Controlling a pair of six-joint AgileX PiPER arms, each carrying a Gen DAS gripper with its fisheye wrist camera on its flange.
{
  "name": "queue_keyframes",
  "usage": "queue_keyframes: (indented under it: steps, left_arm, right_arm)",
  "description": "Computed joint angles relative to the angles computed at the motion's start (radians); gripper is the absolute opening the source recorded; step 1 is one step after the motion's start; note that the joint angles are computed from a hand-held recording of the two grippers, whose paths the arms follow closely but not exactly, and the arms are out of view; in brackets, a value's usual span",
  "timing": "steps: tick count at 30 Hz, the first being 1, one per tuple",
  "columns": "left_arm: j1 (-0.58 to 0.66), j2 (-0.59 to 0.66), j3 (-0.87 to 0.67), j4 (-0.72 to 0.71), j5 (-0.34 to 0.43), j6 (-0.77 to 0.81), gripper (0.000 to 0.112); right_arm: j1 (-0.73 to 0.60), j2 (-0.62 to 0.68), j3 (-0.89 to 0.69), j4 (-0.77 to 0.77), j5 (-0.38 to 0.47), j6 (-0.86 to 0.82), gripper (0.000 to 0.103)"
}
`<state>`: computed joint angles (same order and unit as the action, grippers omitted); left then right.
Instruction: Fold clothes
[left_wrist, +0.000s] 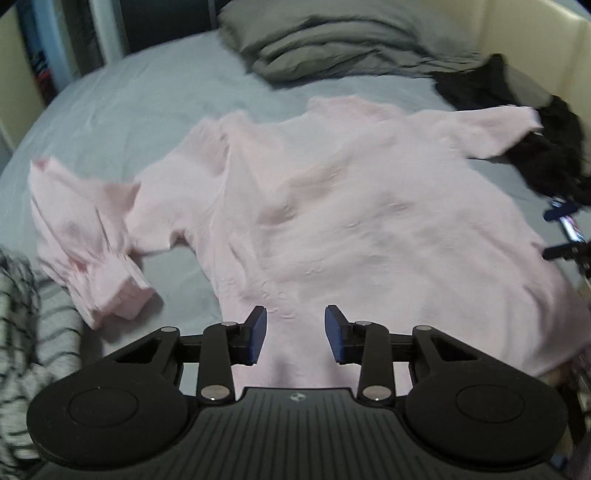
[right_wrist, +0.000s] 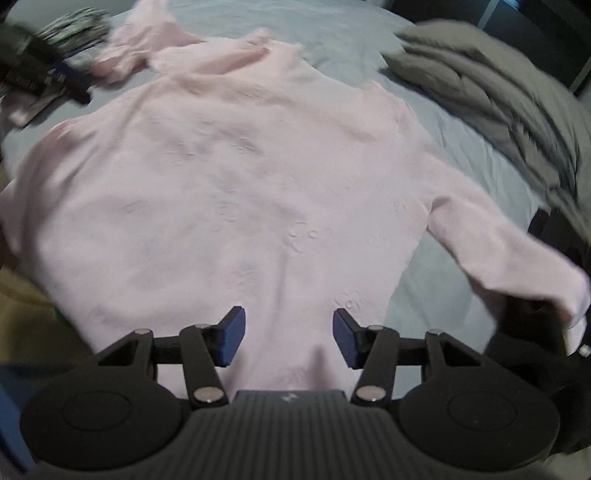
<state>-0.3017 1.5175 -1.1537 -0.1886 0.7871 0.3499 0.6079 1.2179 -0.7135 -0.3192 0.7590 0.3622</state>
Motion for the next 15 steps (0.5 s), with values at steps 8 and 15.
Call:
queue_keyframes:
  steps: [8, 15]
  left_arm:
    - [-0.002, 0.161, -0.031, 0.122, -0.004, -0.112, 0.033]
    - [0.033, 0.190, -0.106, 0.109, 0.070, -0.103, 0.033]
  right_arm:
    - [-0.170, 0.174, 0.025, 0.169, -0.161, -0.133, 0.056]
    - [-0.325, 0.139, -0.016, 0.310, -0.103, -0.313, 0.057]
